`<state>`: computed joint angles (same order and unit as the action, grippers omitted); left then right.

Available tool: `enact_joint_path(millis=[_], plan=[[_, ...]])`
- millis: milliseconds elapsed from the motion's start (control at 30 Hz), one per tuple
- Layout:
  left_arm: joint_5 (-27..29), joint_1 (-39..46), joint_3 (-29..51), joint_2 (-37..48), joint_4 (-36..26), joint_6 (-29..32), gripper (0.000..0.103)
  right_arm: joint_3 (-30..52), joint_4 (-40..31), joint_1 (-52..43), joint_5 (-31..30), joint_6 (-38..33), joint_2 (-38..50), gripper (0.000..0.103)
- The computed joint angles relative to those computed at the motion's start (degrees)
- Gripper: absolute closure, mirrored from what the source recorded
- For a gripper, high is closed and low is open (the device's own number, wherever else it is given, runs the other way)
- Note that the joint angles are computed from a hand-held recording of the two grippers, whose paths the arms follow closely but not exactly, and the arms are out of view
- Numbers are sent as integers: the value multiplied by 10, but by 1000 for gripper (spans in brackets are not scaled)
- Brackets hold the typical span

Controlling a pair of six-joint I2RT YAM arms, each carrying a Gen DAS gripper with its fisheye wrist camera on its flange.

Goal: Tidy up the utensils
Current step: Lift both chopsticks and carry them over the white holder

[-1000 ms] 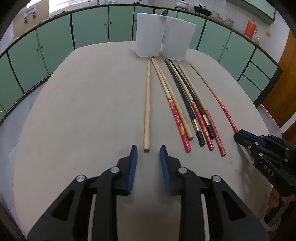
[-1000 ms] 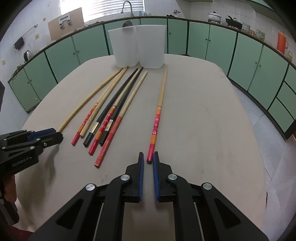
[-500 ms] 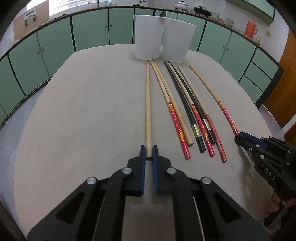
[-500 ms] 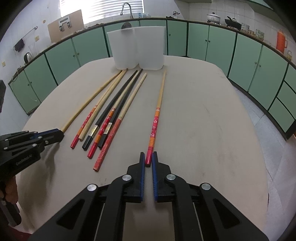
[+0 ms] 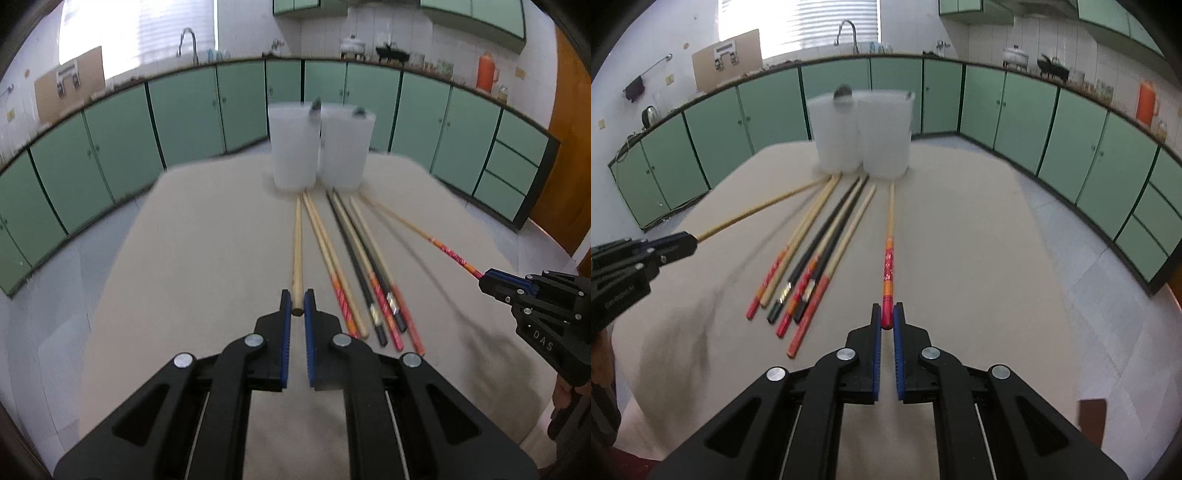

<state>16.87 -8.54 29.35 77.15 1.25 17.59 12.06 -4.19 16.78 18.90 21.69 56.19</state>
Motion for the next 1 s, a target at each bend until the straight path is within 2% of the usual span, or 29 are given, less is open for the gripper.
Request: enact_joint_path(millis=[167,400,767,1000], plan=[[27,9,23,-60,-28,-8,97,37,-84,-19,6,-41,-93,97],[53,-1,81,-81,-47,-33,97,104,-128,-74,-39,-102,-134,97],[76,-15,184,-32,-73,-45,97,261,-160,-194,-202,-199,-21,97],[89,-11,220,-14,-80,-43,97,324,-193,-244,-284,-224,23,97]])
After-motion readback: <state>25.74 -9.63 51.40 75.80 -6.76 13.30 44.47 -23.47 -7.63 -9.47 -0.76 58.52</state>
